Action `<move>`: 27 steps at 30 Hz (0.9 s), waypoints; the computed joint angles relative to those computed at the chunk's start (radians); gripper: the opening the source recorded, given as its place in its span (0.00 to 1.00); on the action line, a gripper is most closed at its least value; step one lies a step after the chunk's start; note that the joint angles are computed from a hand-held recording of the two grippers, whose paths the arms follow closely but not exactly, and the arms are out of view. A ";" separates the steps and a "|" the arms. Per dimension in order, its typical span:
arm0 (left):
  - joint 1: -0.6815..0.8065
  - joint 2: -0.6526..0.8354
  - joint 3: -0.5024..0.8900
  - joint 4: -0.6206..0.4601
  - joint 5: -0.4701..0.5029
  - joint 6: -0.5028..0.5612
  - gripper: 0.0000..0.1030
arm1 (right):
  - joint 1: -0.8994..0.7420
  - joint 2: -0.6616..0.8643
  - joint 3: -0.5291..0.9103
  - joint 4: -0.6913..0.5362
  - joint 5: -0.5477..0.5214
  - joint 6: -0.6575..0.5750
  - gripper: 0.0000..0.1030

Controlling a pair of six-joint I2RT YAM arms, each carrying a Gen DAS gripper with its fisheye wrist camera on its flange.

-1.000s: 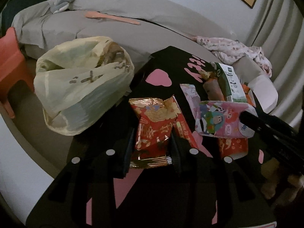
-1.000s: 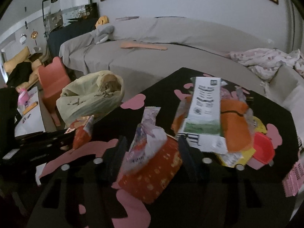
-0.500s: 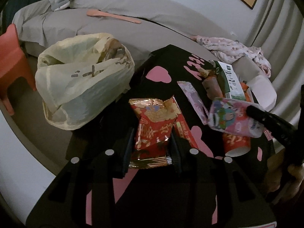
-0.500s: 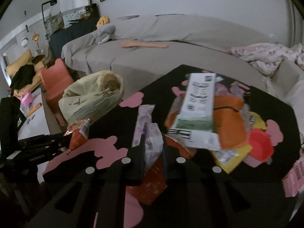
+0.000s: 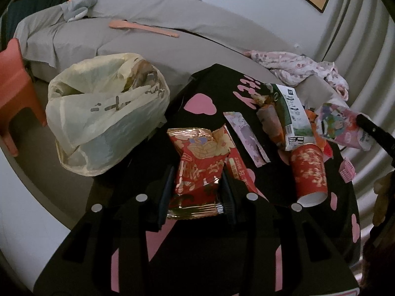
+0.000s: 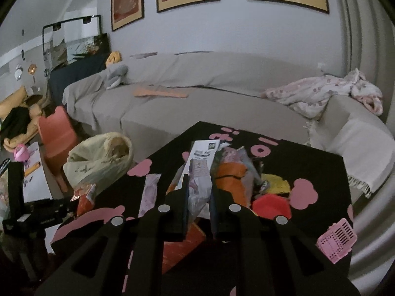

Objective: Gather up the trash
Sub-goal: 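Grasp the red snack wrapper with the left tool while the right tool reaches toward the red paper cup, then grasp the red paper cup with the right tool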

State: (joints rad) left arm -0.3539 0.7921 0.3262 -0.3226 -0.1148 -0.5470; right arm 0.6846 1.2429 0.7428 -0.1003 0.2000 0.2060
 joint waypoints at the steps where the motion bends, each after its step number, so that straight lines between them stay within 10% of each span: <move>1: -0.001 0.001 0.002 -0.001 -0.003 0.001 0.33 | -0.006 -0.006 -0.002 -0.002 -0.001 -0.001 0.14; 27: -0.034 0.227 0.008 0.173 0.021 0.026 0.33 | -0.015 0.017 0.007 0.011 -0.023 -0.001 0.14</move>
State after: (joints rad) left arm -0.3880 1.0189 0.3339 -0.1499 -0.0936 -0.5213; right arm 0.6699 1.2600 0.7500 -0.0892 0.1773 0.2054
